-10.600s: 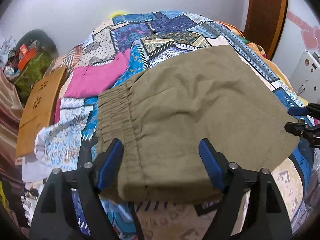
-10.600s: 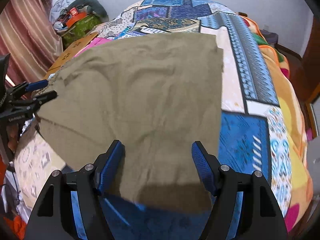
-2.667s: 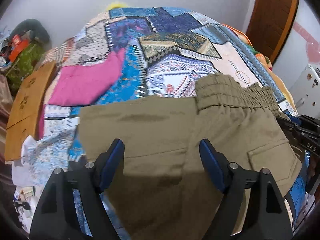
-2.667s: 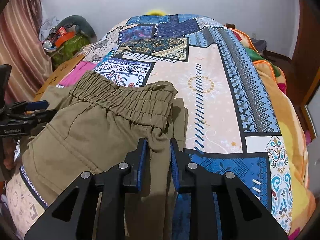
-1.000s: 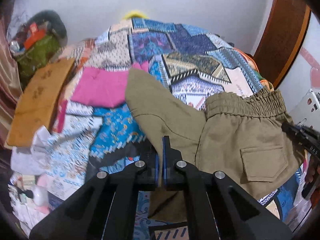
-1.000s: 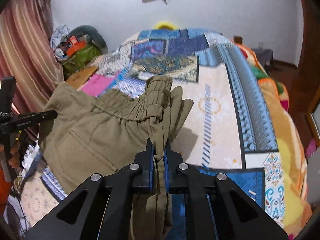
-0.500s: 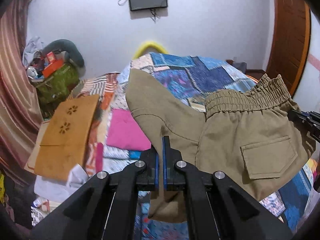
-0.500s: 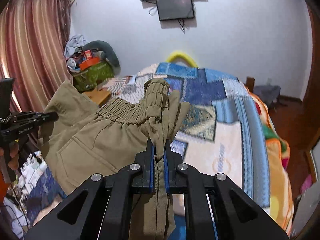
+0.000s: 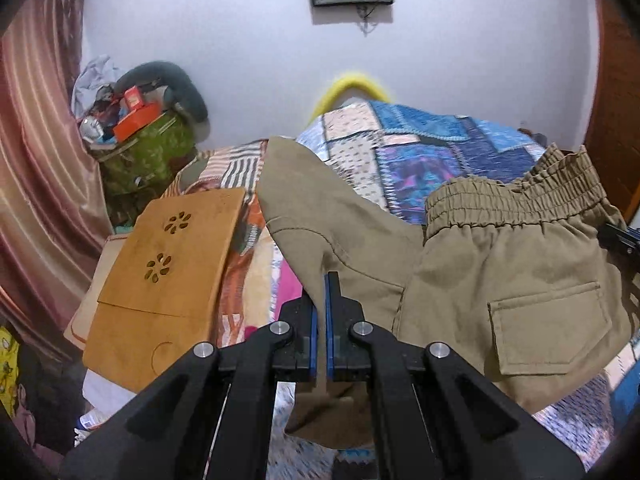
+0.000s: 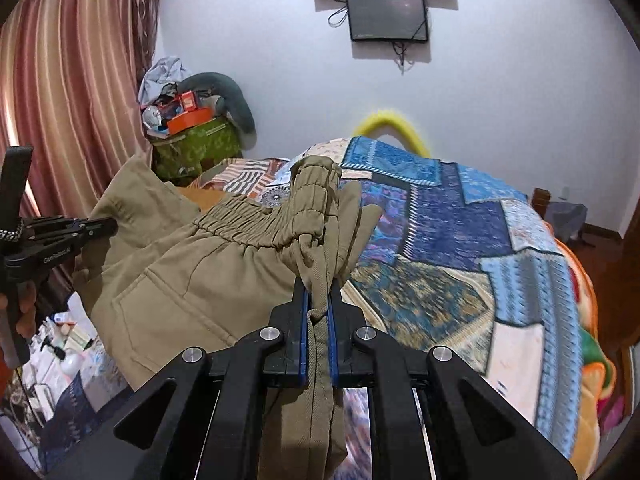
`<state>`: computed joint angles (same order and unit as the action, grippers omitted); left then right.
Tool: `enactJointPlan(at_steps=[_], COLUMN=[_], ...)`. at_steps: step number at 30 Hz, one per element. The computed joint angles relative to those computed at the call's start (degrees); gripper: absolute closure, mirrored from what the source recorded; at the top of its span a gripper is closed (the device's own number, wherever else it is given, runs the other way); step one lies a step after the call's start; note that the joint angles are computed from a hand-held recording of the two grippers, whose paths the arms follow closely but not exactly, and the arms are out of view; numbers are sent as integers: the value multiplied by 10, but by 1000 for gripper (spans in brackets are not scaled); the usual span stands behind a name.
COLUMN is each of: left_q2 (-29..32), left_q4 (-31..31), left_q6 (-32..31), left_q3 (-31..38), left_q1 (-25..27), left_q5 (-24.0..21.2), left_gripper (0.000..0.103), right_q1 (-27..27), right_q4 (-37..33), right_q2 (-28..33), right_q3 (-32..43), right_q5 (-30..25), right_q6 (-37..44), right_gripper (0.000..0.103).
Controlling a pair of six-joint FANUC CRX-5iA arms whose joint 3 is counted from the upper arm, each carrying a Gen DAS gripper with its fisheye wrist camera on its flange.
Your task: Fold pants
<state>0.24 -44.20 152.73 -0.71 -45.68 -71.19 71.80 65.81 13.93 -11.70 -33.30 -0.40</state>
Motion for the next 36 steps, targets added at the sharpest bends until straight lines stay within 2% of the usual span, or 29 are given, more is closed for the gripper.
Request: enactJointPlan(at_steps=[8,12,15,18,22,25,29,31,33,36], left_q2=[56,86,107,126,124,115,101,81,69,62], left_q4=[21,38,76,95,126,136,144,157,154,150], left_q6=[-26,-26,-44,-52,-57,-65,-73,-80,-83,-85], left_q3=[-14,-19,-31,-42,-72,-82,-91,-113,-121,-120], left_q1=[90,126,160,175,198,203,202,206,197,176], left_q5=[61,90,119,121,144,142,117,130,117,83], left_gripper=[100,100,100,99,90,89,65,63,61,61], right_q1=[-16,-18,-18,-18,-20,-21,-17,-14,-12,-4], right_q4=[-66,-131,-195,-251,-296,-340,-374,-376,-379,-392], right_q2=[104,151,179,199,197,195,189,181,172,157], right_q3=[107,164,202,231,232,246,254,246,239,231], right_q5=[-1,-12,-22,-40,-44,-63,-95,-104,-113,-127], right_q6=[92,162,224,274,297,331,356,354,352,342], right_gripper=[96,96,96,96,94,90,75,64,52,50])
